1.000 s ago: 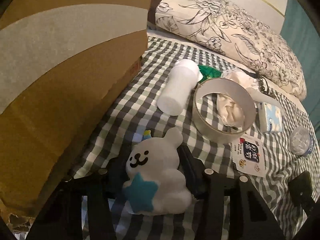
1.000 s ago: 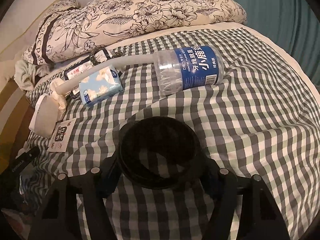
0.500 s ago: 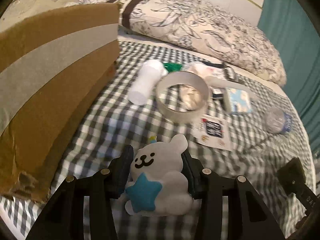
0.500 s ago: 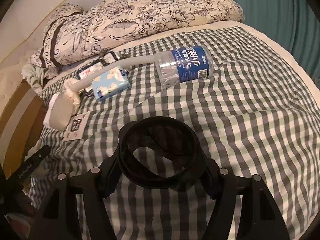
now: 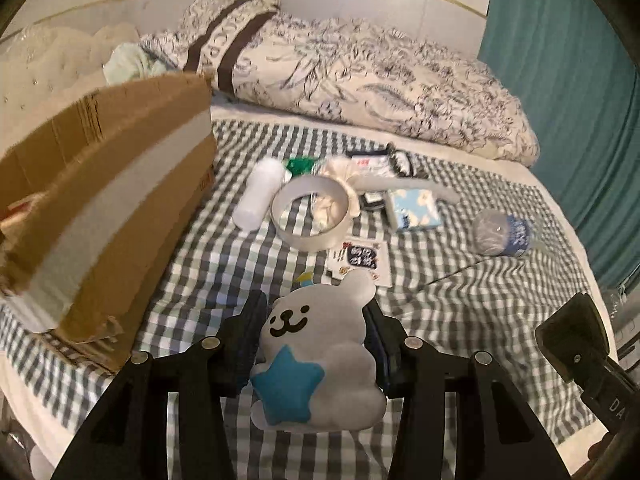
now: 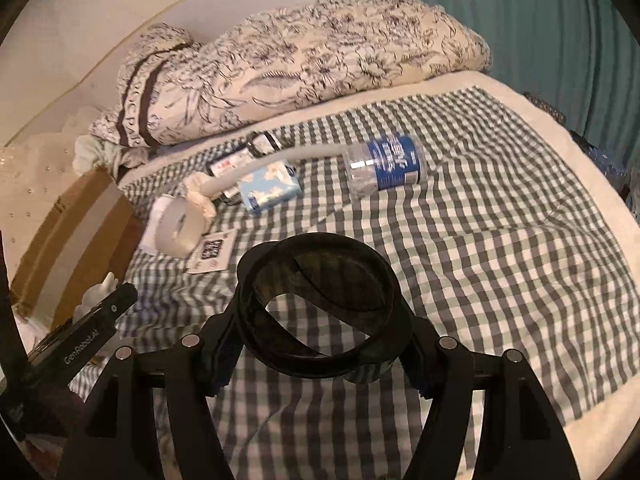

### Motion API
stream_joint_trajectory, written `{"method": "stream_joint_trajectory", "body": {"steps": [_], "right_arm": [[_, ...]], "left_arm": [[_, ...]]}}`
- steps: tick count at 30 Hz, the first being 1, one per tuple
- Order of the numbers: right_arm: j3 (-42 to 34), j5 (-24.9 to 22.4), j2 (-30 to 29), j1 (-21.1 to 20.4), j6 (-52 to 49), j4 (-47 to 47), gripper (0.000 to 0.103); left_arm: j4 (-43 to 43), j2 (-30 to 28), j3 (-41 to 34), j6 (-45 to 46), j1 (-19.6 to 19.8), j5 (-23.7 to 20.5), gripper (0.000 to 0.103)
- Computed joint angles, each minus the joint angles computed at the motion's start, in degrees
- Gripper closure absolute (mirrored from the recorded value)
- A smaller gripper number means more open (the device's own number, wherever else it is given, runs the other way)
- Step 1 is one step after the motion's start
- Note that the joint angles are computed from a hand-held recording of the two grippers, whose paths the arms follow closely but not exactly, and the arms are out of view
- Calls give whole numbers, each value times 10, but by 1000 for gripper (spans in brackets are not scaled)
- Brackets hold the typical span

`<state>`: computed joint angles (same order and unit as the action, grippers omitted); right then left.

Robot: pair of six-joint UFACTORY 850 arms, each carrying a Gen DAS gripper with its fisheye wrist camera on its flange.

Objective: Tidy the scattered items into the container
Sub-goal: 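Carry the plush bear and black object to the cardboard box and release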

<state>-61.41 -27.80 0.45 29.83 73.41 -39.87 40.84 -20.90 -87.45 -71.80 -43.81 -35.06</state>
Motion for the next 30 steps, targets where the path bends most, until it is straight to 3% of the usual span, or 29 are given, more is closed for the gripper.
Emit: {"method": "stream_joint_trajectory", "body": {"steps": [17, 30], "right_arm": [[-29, -78, 57, 93, 78, -101, 36], [-103, -116, 10, 162, 73, -131, 36]], "left_arm": [[75, 92, 36, -40, -32, -16, 55], [93, 161, 80, -46, -5, -25, 55]]}}
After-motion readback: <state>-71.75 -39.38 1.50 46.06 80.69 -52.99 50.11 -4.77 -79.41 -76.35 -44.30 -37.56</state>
